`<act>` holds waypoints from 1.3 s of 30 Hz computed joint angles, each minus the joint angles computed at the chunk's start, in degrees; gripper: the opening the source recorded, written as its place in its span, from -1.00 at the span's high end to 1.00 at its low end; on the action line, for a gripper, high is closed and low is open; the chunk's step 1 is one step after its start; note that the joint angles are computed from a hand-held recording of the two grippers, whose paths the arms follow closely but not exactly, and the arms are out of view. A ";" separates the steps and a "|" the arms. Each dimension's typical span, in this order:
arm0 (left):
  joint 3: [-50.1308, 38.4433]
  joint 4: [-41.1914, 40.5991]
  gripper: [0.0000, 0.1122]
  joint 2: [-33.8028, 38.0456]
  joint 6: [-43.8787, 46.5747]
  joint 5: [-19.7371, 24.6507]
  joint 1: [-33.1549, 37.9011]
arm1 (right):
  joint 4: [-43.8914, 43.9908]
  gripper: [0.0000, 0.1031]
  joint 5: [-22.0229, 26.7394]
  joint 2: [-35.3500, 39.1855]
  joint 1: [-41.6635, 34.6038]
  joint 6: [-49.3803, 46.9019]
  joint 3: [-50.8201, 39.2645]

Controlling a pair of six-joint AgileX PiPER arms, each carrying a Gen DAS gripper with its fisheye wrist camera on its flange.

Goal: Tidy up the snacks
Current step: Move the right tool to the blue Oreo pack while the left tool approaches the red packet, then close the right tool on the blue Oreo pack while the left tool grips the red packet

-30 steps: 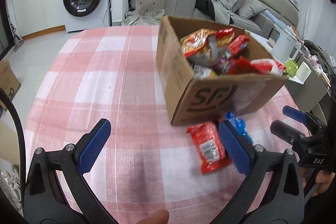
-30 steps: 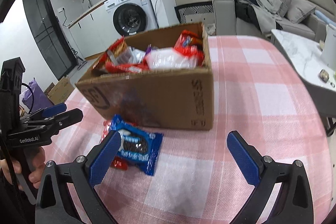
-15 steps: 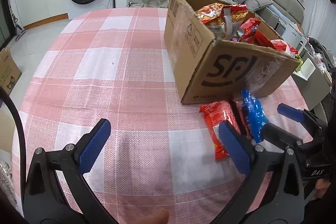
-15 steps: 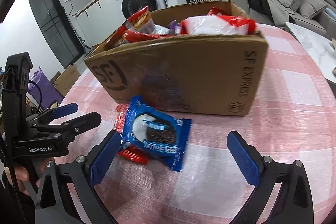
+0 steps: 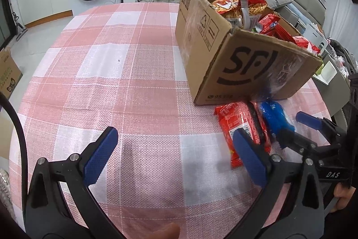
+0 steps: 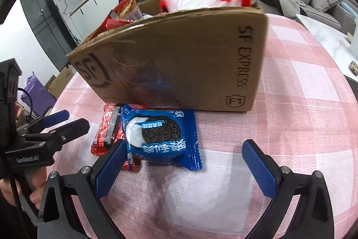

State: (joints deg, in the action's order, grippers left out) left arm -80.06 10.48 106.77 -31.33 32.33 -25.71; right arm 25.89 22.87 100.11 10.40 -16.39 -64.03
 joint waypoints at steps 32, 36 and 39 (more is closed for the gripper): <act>0.08 -0.51 -0.82 0.61 0.59 0.18 -1.37 | 14.37 0.07 2.29 -3.43 -1.37 -22.65 4.19; -0.12 0.08 -0.82 0.50 0.16 0.65 -1.78 | 19.24 0.11 2.39 -5.63 -2.47 -27.49 7.03; -0.33 -0.09 -0.82 0.44 0.18 1.09 -2.21 | 22.44 0.11 2.67 -8.18 -3.96 -31.00 9.51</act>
State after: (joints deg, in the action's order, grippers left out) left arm -80.39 10.40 107.21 -31.15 33.43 -27.93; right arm 48.32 25.54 91.93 6.43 -47.39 -54.52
